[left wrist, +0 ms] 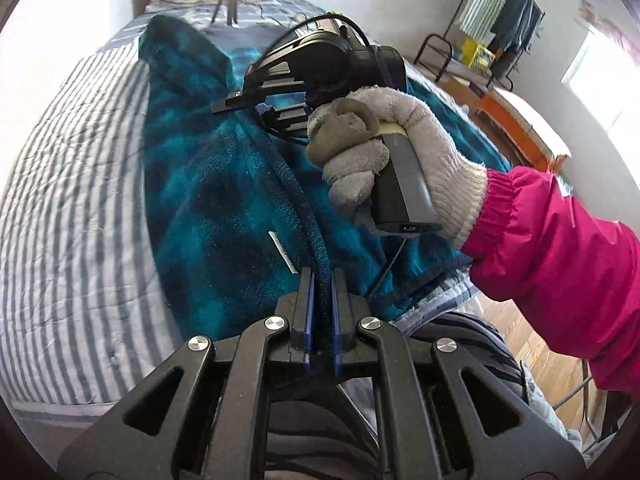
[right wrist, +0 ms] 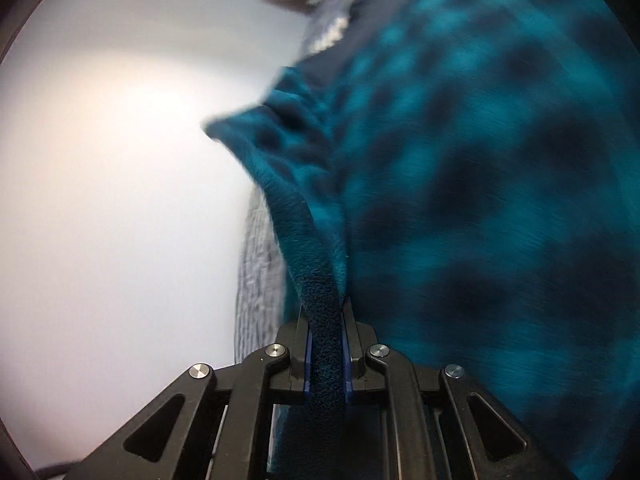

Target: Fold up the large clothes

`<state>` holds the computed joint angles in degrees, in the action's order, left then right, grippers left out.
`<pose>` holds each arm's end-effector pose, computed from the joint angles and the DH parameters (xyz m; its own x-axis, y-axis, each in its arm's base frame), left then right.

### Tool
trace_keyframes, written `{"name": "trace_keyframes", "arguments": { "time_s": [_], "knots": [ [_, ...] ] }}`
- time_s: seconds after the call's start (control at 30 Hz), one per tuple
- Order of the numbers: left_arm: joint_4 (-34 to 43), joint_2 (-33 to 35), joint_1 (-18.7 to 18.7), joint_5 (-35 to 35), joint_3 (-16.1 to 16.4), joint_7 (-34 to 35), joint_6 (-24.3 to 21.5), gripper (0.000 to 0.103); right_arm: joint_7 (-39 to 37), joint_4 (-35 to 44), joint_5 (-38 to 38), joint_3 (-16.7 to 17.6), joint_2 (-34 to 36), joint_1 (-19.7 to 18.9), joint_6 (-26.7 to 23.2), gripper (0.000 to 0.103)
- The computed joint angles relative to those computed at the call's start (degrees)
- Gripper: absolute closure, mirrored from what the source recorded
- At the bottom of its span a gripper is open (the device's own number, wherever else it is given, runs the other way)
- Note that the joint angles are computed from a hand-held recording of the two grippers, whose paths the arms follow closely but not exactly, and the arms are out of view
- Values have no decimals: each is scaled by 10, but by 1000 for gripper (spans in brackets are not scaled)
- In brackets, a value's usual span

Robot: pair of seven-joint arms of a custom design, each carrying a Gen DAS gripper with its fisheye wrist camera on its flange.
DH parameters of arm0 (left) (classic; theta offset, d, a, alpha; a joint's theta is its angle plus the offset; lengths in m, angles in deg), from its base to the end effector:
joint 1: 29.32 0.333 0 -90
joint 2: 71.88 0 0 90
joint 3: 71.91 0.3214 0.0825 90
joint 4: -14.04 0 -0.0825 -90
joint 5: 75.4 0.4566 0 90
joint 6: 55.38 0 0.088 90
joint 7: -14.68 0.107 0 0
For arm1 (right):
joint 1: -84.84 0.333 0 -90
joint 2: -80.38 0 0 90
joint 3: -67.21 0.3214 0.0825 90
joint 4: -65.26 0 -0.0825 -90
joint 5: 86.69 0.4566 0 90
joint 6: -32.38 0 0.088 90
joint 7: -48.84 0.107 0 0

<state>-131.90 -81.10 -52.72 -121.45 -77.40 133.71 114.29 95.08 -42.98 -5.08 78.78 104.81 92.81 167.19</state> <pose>0.4790 -0.2082 0.3319 -0.3220 -0.9123 0.2530 -0.8304 0.1438 -0.5383 0.6575 0.2418 0.2546 0.0993 -0.5138 -0.8522 -0.9763 0.1150 -0.1831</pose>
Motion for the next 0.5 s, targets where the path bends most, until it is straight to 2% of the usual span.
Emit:
{"name": "trace_keyframes", "arguments": {
  "time_s": [0.13,0.2,0.3,0.4,0.5],
  "knots": [
    [9,12,3,-10,-3,-1,-9,98,34,6,-26,-3,10,4,6,94],
    [7,7,5,-19,-5,7,-13,98,53,8,-55,-6,6,9,11,90],
    [-5,-21,-3,-66,8,58,-39,98,71,21,-97,-10,0,17,32,83],
    [-39,-77,-10,-94,24,84,-63,98,73,36,-112,-9,-5,16,42,70],
    [-75,-133,-16,-102,41,83,-59,98,53,49,-126,-13,-13,9,51,57]
  ]
}}
